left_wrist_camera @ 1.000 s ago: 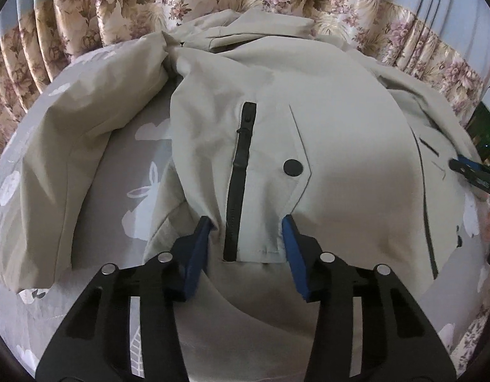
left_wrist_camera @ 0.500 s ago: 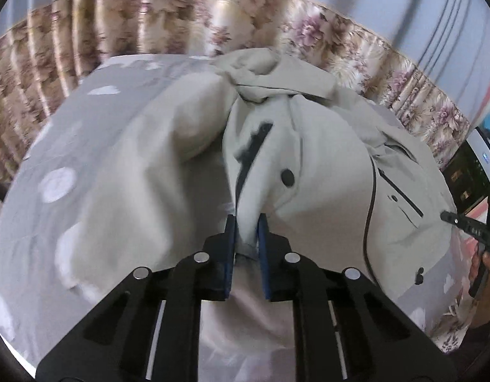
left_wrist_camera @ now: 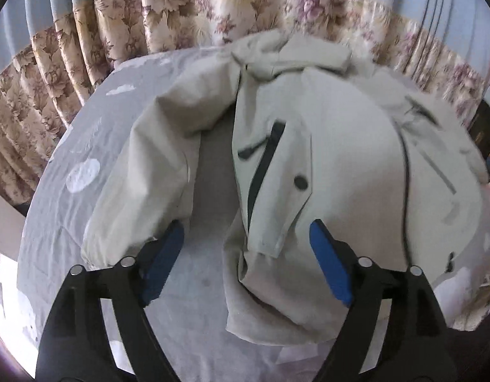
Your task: Fold large clothes
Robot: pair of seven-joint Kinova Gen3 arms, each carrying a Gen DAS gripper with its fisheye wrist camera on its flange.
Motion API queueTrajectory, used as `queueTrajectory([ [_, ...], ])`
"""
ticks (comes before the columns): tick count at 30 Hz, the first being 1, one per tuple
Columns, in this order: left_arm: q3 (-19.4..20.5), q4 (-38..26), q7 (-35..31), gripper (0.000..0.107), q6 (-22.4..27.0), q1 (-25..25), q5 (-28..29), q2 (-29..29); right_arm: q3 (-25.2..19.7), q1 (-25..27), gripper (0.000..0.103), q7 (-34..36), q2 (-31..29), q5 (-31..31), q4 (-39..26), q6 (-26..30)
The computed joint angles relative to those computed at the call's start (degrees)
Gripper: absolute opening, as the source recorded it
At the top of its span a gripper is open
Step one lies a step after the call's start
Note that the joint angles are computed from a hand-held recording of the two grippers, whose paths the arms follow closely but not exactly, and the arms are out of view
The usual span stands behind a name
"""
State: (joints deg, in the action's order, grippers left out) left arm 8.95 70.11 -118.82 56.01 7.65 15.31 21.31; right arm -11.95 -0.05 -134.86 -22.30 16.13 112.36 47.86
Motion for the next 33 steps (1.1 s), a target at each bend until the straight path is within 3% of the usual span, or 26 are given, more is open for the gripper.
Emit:
queueTrajectory([
  [3, 0.3, -2.1, -0.3, 0.087, 0.2, -1.1, 1.8, 0.8, -4.7, 5.7, 0.071, -5.3, 1.2, 6.8, -0.6, -1.9],
  [6, 0.6, -5.1, 1.5, 0.089, -1.1, -0.1, 1.0, 2.6, -11.1, 13.6, 0.071, -11.7, 6.5, 12.4, -1.0, -8.0],
  [8, 1.9, -7.0, 4.4, 0.094, -2.7, 0.3, -1.5, 4.1, -13.4, 15.6, 0.071, -12.5, 10.0, 15.0, -2.0, -11.1],
  [10, -0.4, -9.4, 8.2, 0.094, -3.1, 2.9, -3.4, 6.1, -14.9, 15.7, 0.071, -9.6, 15.3, 17.9, -5.2, -12.9],
  [13, -4.5, -16.3, 15.0, 0.094, 0.4, 7.0, -7.0, 10.9, -15.5, 14.5, 0.071, -2.6, 23.2, 18.4, -12.5, -11.3],
  [15, -5.2, -19.3, 19.0, 0.094, 2.2, 7.5, -8.7, 13.2, -19.3, 18.9, 0.071, 2.1, 27.6, 14.5, -16.9, -11.8],
  [18, -9.3, -19.7, 24.1, 0.092, 1.2, 10.1, -12.0, 14.3, -23.9, 24.0, 0.071, 9.1, 34.3, 7.5, -24.9, -10.9],
  [20, -10.6, -21.1, 26.5, 0.085, 1.8, 11.1, -15.6, 15.8, -22.1, 22.5, 0.071, 13.7, 38.3, 2.9, -30.2, -9.9],
  [25, -8.0, -31.9, 27.1, 0.034, 8.1, 8.6, -19.1, 21.9, -13.3, 14.8, 0.071, 22.1, 48.7, -8.8, -43.4, -7.1],
  [27, -9.0, -34.4, 26.6, 0.031, 7.2, 9.0, -21.1, 23.0, -8.0, 9.9, 0.058, 25.4, 52.0, -11.4, -48.7, -4.8],
  [28, -10.3, -36.0, 27.1, 0.031, 6.0, 9.8, -23.0, 24.0, -5.4, 7.6, 0.025, 26.6, 53.4, -11.7, -51.4, -3.6],
  [29, -11.0, -38.6, 26.7, 0.032, 5.7, 9.9, -24.2, 25.4, -2.7, 5.7, 0.012, 28.2, 54.6, -12.7, -54.1, -2.7],
  [32, -10.1, -46.6, 23.3, 0.035, 5.9, 8.4, -24.7, 29.9, 5.2, 0.8, 0.01, 29.9, 56.9, -11.7, -62.0, 0.5],
  [33, -10.0, -49.3, 22.5, 0.045, 6.5, 8.2, -24.9, 31.2, 7.9, 0.1, 0.01, 29.6, 57.5, -11.6, -64.7, 0.3],
])
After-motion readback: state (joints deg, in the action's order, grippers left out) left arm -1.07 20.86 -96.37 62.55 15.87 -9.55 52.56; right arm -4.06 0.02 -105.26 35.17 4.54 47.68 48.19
